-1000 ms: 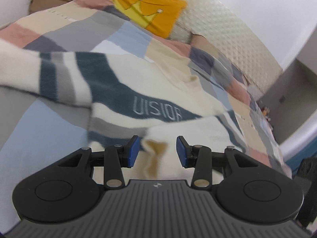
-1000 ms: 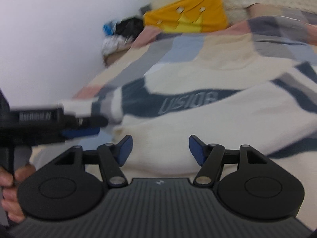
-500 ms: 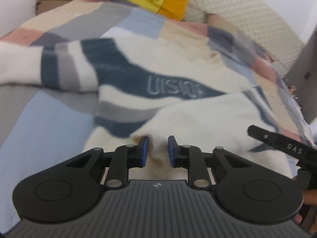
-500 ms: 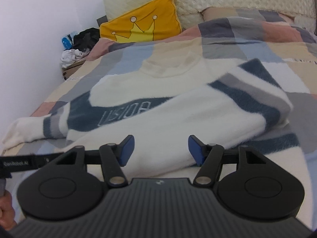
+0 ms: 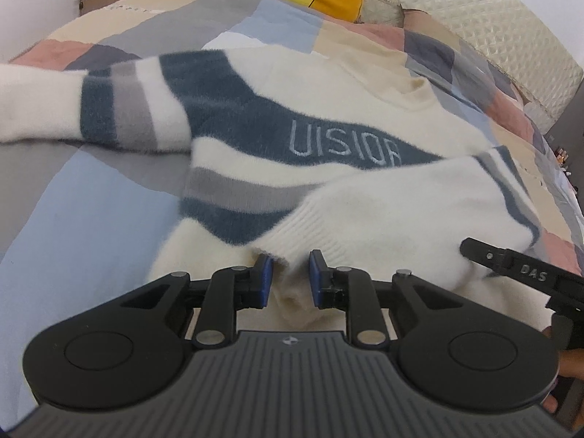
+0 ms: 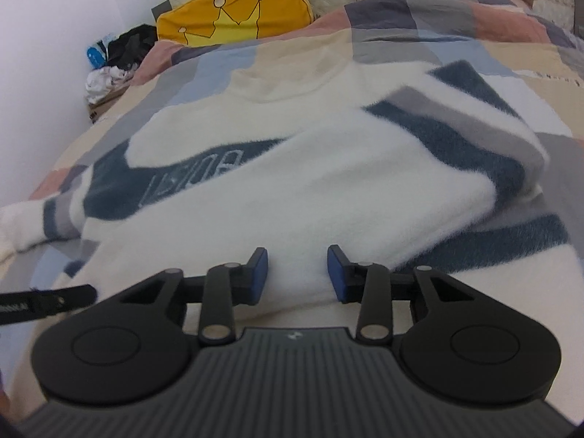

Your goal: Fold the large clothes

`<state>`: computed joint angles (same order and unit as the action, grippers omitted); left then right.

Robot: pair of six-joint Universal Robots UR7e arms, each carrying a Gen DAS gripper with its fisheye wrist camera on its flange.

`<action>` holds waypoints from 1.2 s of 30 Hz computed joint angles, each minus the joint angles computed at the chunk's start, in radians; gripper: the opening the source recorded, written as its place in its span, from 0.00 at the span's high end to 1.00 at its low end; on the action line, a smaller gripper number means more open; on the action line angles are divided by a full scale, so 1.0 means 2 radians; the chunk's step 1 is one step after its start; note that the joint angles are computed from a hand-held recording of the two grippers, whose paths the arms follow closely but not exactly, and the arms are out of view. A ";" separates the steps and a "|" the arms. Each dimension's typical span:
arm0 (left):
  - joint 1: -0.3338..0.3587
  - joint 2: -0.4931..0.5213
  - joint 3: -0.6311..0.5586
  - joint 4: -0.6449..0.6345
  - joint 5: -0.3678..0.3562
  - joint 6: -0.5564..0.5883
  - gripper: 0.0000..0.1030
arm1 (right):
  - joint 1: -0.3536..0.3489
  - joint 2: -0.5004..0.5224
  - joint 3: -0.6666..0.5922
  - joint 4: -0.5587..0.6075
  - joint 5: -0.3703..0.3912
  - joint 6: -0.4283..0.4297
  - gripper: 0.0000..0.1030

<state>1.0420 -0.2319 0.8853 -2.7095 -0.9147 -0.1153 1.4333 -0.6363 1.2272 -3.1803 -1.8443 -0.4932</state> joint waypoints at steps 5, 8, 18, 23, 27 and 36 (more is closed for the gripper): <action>-0.005 -0.008 0.013 -0.011 0.008 -0.004 0.74 | -0.002 -0.024 0.033 -0.016 0.014 0.020 0.62; -0.010 -0.018 0.032 -0.036 0.014 0.010 0.62 | -0.001 -0.041 0.059 -0.037 0.020 0.020 0.61; -0.019 -0.067 0.086 -0.064 0.038 0.005 0.50 | 0.003 -0.097 0.161 -0.110 0.049 0.004 0.61; -0.009 -0.089 0.085 -0.038 0.046 -0.033 0.50 | 0.004 -0.118 0.211 -0.129 0.065 0.010 0.61; 0.007 -0.105 0.077 -0.010 0.049 -0.071 0.43 | 0.005 -0.123 0.236 -0.128 0.071 0.009 0.61; 0.065 -0.137 0.060 0.025 0.047 -0.160 0.37 | 0.004 -0.102 0.213 -0.085 0.062 -0.006 0.61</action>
